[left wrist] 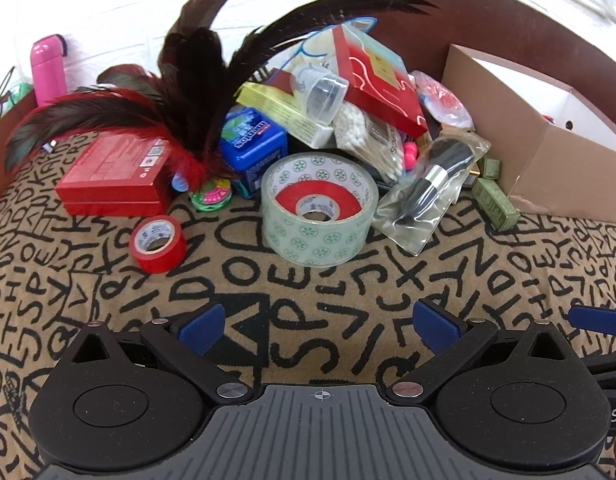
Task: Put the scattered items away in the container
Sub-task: 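Grasp the small green box with the right gripper while the left grasps the bagged black brush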
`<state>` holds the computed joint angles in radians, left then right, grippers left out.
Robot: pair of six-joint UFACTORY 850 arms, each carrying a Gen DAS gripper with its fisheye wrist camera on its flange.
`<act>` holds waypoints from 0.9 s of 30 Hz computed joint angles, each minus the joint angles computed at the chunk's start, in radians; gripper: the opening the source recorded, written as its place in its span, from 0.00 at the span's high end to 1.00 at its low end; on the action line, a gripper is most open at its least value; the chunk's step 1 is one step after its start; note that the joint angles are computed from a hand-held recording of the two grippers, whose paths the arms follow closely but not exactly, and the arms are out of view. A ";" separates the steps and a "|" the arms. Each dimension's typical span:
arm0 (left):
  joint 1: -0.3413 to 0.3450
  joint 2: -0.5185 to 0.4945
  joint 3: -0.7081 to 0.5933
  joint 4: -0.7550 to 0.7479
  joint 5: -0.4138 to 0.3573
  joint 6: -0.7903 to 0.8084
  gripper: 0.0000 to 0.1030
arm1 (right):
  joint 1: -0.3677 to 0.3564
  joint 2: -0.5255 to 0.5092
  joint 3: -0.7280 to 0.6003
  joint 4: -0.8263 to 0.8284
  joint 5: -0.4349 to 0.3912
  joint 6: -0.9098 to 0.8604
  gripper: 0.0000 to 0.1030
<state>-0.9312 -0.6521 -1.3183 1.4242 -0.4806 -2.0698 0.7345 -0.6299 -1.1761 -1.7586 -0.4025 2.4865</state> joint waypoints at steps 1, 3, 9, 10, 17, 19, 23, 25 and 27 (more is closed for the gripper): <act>0.001 -0.004 -0.003 0.011 0.004 -0.003 0.00 | -0.002 -0.004 -0.003 0.006 -0.001 -0.008 0.01; 0.004 -0.016 -0.014 0.021 0.019 0.004 0.00 | -0.008 -0.012 -0.005 -0.003 -0.001 -0.006 0.01; 0.026 -0.065 -0.068 0.086 0.122 -0.002 0.04 | -0.031 -0.039 0.003 -0.188 -0.012 0.095 0.01; 0.033 -0.073 -0.077 0.112 0.152 -0.025 0.06 | -0.035 -0.043 0.004 -0.206 -0.019 0.105 0.01; 0.058 -0.172 -0.219 0.112 0.250 0.021 0.23 | -0.067 -0.078 -0.004 -0.239 -0.103 0.089 0.22; 0.062 -0.198 -0.265 0.047 0.261 0.117 0.28 | -0.082 -0.081 -0.003 -0.268 -0.115 0.122 0.31; 0.069 -0.246 -0.354 -0.067 0.251 0.259 0.32 | -0.108 -0.092 -0.021 -0.291 -0.121 0.137 0.45; 0.070 -0.258 -0.375 -0.002 0.248 0.201 0.30 | -0.117 -0.103 -0.038 -0.296 -0.120 0.128 0.52; 0.071 -0.272 -0.399 -0.011 0.233 0.232 0.28 | -0.119 -0.115 -0.057 -0.285 -0.126 0.101 0.59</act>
<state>-0.8606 -0.9246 -1.7177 1.4135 -0.2474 -1.8379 0.6159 -0.7451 -1.2330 -2.0433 -0.5282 2.5880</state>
